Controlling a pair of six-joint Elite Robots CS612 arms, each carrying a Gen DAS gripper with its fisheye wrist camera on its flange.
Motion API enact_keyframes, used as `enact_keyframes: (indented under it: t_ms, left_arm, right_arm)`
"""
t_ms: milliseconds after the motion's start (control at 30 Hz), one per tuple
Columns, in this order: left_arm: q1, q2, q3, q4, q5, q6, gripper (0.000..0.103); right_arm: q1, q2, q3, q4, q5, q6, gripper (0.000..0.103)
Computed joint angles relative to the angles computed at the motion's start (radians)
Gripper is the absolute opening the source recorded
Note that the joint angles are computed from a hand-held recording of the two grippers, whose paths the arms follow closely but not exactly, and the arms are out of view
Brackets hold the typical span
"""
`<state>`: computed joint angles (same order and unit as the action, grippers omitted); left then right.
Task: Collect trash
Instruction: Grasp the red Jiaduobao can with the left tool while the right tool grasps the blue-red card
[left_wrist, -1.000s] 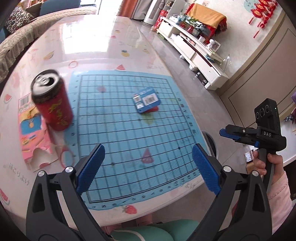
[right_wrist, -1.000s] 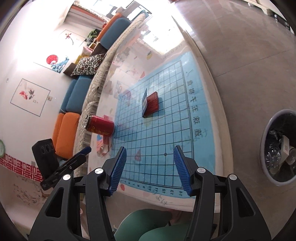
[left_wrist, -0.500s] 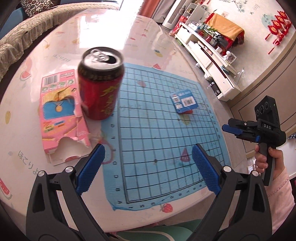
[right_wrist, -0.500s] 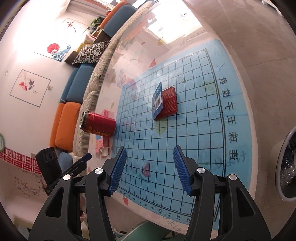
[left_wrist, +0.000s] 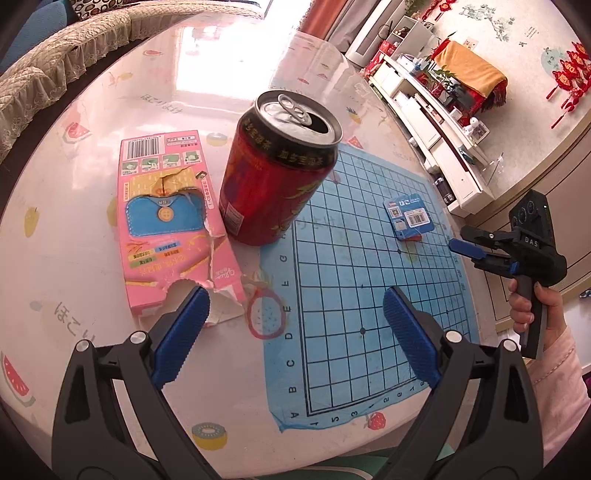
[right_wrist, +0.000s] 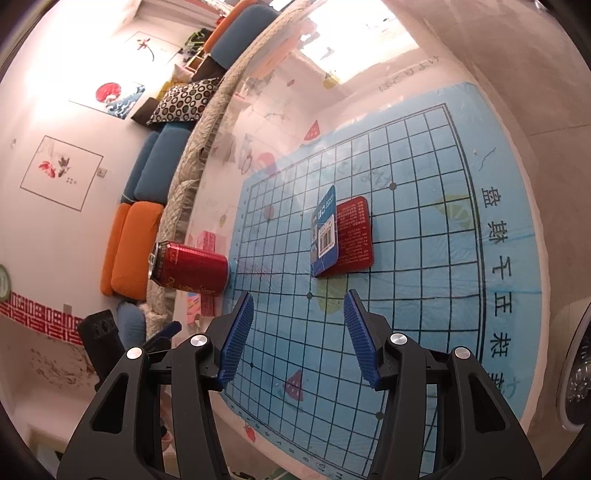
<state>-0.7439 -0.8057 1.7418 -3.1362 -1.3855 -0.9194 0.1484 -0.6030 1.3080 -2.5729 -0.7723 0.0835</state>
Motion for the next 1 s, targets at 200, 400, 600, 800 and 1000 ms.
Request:
enact_keyframes:
  t_ms: [200,400,600,800,1000]
  left_arm:
    - [0.007,0.01,-0.023,0.013,0.019,0.025,0.093]
    - [0.028,0.03,-0.062,0.025,0.02,0.043,0.093]
    - [0.046,0.056,-0.105,0.047,0.028,0.067,0.093]
    - [0.063,0.08,-0.134,0.035,0.008,0.077,0.089]
    - [0.071,0.098,-0.157,0.03,-0.022,0.096,0.078]
  right_arm:
    - [0.009,0.043,-0.066,0.017,-0.008,0.025,0.043]
    - [0.02,0.079,-0.127,0.038,-0.024,0.044,0.039]
    - [0.03,0.113,-0.177,0.064,-0.02,0.055,0.02]
    - [0.036,0.134,-0.205,0.073,-0.006,0.061,0.007]
    - [0.033,0.145,-0.217,0.067,0.017,0.072,0.005]
